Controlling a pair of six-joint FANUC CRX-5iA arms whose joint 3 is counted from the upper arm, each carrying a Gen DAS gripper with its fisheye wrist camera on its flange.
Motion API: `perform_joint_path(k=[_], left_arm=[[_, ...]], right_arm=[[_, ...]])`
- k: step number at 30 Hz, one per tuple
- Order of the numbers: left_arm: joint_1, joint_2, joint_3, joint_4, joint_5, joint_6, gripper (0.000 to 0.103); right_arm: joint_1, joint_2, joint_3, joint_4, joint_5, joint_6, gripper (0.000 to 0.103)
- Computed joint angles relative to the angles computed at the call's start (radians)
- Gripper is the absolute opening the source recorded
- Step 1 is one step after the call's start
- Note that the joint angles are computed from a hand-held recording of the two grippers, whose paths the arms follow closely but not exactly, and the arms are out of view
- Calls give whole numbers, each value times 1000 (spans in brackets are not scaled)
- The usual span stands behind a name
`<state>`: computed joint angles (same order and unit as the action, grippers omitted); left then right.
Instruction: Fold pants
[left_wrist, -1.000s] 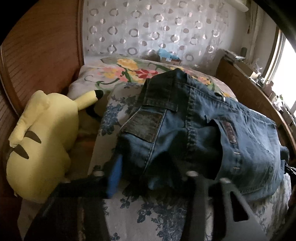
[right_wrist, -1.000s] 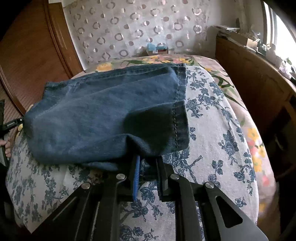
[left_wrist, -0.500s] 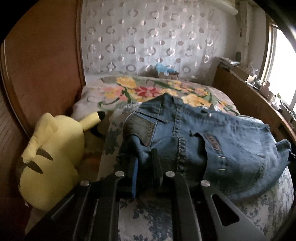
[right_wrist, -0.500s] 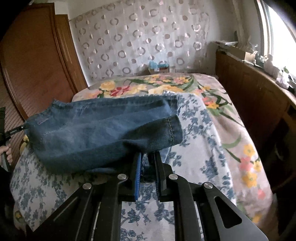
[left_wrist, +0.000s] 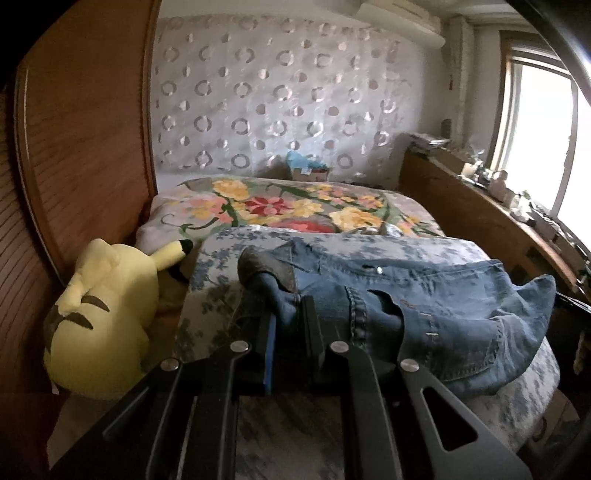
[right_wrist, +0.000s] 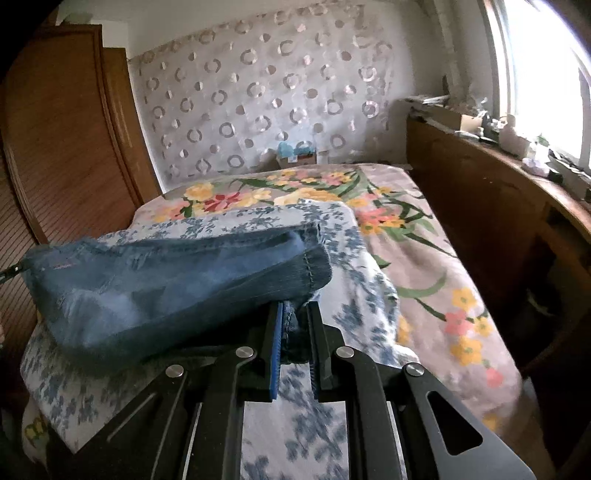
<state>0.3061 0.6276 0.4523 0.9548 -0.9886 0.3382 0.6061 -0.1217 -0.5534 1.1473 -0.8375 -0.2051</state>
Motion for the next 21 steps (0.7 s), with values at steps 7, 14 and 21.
perform_joint_path(k=[7,14,21], left_arm=[[50,-141,-224,71,-54,-126,13],[75,-204,-336,-34,-80,-168,14],[87,-206,-354,-72,-70,-172,53]], right_arm=[[141,-101,-87,0,-153,-89,12],[241,-171,-161,-64,-191,-152,12],[269,-165,-182,-89,-174,-221,16]])
